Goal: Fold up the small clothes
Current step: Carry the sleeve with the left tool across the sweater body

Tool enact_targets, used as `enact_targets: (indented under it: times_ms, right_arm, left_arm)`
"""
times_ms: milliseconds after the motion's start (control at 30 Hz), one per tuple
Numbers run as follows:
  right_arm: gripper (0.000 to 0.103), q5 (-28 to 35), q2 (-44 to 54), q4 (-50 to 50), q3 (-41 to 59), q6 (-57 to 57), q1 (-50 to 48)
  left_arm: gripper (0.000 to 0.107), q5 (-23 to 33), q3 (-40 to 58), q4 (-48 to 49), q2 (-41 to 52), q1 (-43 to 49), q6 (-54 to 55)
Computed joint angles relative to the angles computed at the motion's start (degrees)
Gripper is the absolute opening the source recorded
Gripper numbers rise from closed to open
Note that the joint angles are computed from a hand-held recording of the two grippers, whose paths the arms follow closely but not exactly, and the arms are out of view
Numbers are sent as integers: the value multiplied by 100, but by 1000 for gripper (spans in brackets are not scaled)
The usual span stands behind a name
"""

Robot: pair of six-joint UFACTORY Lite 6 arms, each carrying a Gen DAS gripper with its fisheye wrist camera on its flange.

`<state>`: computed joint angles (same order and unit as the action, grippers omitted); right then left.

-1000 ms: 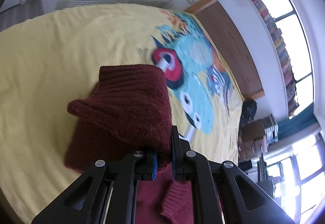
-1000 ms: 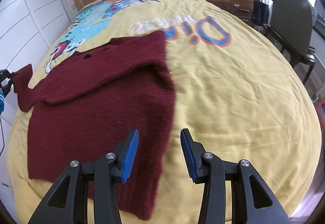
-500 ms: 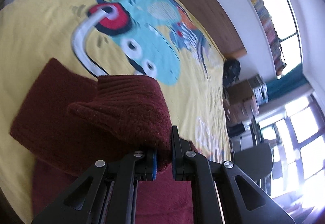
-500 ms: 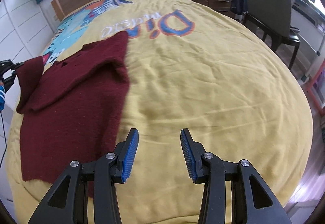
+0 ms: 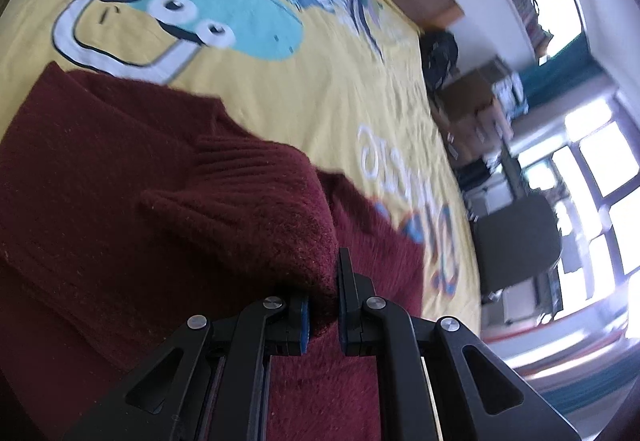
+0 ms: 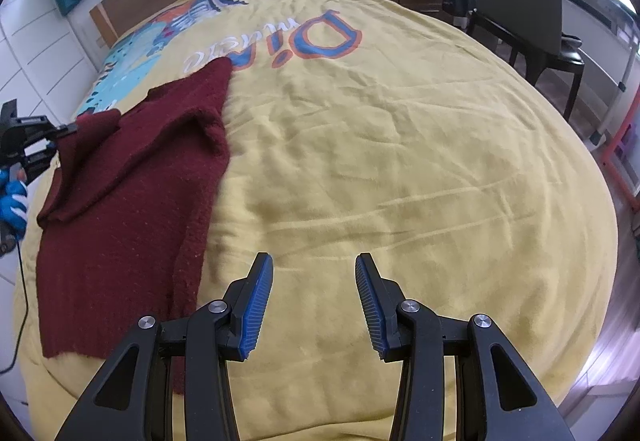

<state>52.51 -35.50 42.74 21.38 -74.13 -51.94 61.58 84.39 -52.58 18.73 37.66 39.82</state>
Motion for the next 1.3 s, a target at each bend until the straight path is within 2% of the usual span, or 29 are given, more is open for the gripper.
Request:
enact_targets:
  times_ms: [267,600,867,1033,1100,1300]
  right_arm:
    - [45,-215,108,45,-27,124,321]
    - [45,-325,174,102,-50,160,476]
    - [45,-341,192,167,-45,209,647]
    - [45,-364,335,248,26,110,578]
    - [45,-352,331,243,31,114,577]
    - [45,-369,367,265,26,32,575]
  left_arm:
    - [8,-875,-1757,408,-954,-690,470]
    - [8,-1507,-2790,650,-1473,-1049,790]
    - [10,-1829,-3004,894,-1710,-1418,746]
    - [25,-1495,-2820,708,-1649,-1056,799]
    - [36,-1435,-2719,610,-1652,-897,783]
    - [36,-1412,-2289,427,-1393,-712,603]
